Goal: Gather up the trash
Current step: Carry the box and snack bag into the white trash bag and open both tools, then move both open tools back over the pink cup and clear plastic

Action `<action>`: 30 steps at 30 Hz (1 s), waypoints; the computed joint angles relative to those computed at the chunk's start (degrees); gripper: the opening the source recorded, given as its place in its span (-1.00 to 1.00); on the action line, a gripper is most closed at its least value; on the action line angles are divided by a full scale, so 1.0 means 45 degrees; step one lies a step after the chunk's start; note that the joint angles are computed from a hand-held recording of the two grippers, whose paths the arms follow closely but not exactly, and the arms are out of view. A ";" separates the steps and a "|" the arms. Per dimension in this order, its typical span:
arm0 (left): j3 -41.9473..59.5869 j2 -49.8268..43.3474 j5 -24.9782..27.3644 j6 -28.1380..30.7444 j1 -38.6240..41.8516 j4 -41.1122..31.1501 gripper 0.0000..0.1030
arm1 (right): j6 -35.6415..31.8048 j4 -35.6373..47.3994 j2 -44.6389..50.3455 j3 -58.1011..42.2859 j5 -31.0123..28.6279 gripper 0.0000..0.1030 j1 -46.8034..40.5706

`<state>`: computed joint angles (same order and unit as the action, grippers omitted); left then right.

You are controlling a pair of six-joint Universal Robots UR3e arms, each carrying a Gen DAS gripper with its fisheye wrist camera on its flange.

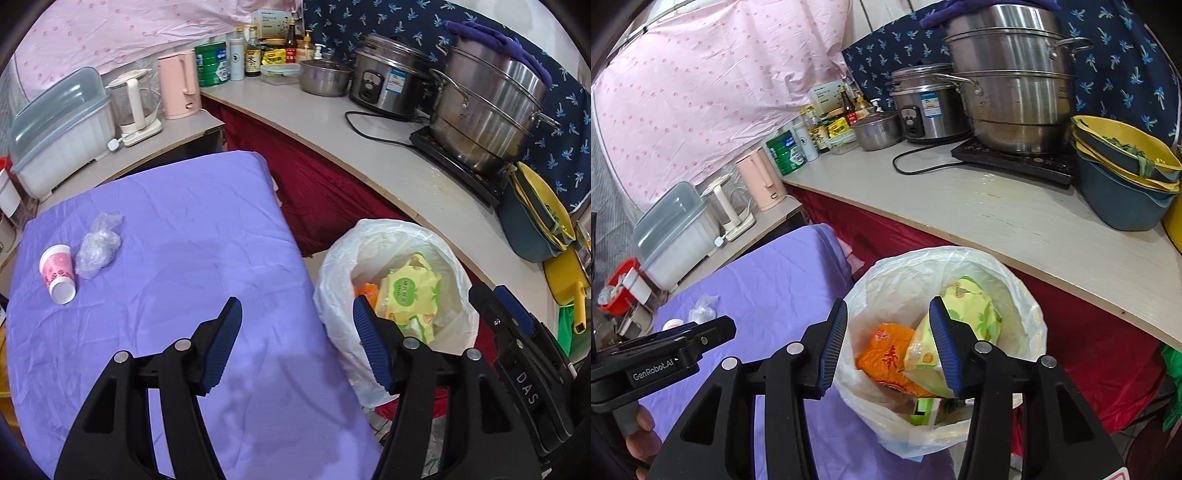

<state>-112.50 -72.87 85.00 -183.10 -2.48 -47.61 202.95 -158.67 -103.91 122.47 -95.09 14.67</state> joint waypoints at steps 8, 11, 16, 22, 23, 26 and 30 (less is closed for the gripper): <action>-0.1191 0.1638 -0.0467 0.0929 0.1888 -0.0415 0.32 | 0.0473 -0.0182 0.1962 -0.1525 -0.0783 -0.03 0.1929; -0.1590 0.2278 -0.0735 0.1434 0.2851 -0.0745 0.32 | 0.0662 -0.0176 0.2791 -0.2247 -0.1005 0.00 0.2591; -0.2169 0.3287 -0.1321 0.2412 0.4646 -0.1394 0.33 | 0.0858 -0.0049 0.4282 -0.3677 -0.1295 0.06 0.3674; -0.2699 0.4345 -0.2099 0.3817 0.7100 -0.2333 0.34 | 0.0996 0.0348 0.5963 -0.5584 -0.1338 0.08 0.4567; -0.2804 0.4553 -0.2295 0.4166 0.7691 -0.2547 0.35 | 0.1001 0.0394 0.6199 -0.5845 -0.1343 0.09 0.4682; -0.3091 0.5051 -0.2679 0.4883 0.8937 -0.2919 0.42 | 0.0993 0.0731 0.7013 -0.6865 -0.1336 0.09 0.5073; -0.3321 0.5364 -0.3145 0.5947 1.0590 -0.3378 0.42 | 0.0972 0.1209 0.8145 -0.8332 -0.1271 0.09 0.5508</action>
